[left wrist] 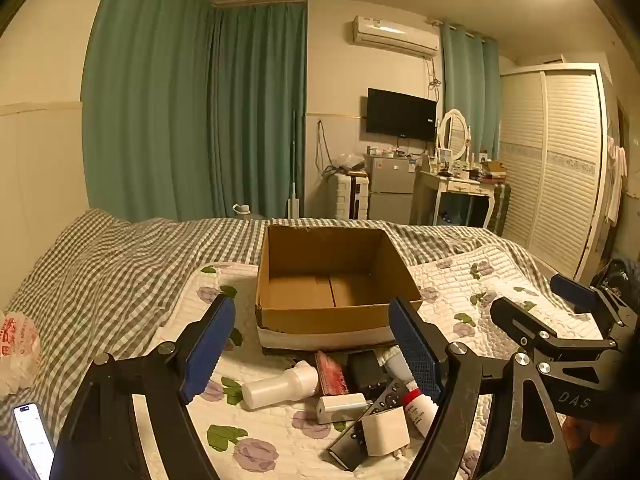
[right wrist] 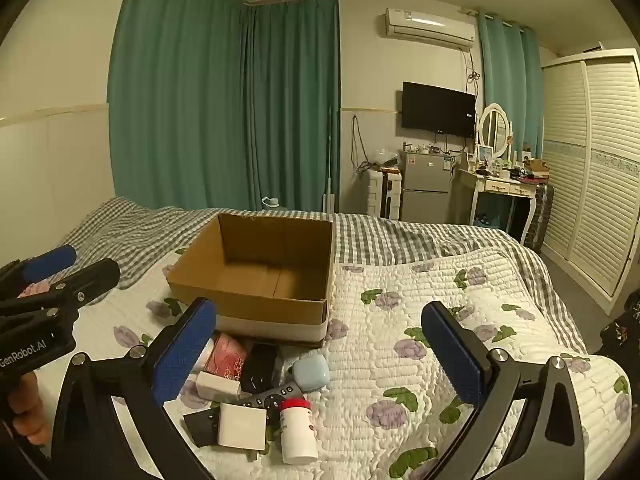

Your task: Organize rigid objects

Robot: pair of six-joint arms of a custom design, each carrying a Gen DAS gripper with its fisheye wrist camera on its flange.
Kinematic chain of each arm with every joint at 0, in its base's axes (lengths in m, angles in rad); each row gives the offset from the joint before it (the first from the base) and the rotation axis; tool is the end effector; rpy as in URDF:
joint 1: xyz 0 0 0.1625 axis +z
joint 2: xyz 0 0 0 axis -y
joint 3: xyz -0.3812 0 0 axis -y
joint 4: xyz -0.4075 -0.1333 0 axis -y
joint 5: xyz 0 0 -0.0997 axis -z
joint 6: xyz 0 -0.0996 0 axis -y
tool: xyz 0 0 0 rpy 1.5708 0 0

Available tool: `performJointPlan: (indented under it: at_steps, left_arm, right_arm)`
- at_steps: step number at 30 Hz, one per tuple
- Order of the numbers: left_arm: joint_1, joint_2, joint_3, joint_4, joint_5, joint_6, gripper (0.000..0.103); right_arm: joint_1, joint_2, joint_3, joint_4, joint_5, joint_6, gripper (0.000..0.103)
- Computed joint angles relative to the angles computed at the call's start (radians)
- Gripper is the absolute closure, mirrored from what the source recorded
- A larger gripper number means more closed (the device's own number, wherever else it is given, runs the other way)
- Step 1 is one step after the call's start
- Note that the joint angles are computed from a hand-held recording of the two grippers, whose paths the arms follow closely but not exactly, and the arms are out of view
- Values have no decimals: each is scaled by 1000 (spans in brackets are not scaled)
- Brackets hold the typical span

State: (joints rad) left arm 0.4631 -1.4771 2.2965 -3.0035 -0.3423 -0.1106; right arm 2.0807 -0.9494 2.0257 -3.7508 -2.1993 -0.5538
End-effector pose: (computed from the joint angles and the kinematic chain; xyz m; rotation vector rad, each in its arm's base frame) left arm -0.2695 -0.3884 0.2743 0.5805 2.0276 -1.3651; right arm 0.3250 -0.4280 0.1665 0.7289 -2.0981 1.3250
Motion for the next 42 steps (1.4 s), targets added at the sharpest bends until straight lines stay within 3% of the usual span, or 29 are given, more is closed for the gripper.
performJointPlan:
  at_steps: [8, 42]
  left_arm:
    - [3, -10, -3, 46, -10, -49, 21]
    - [1, -31, 0, 59, -1, -52, 21]
  right_arm:
    - [-1, 3, -1, -10, 6, -2, 0]
    - [-8, 0, 8, 16, 2, 13, 0]
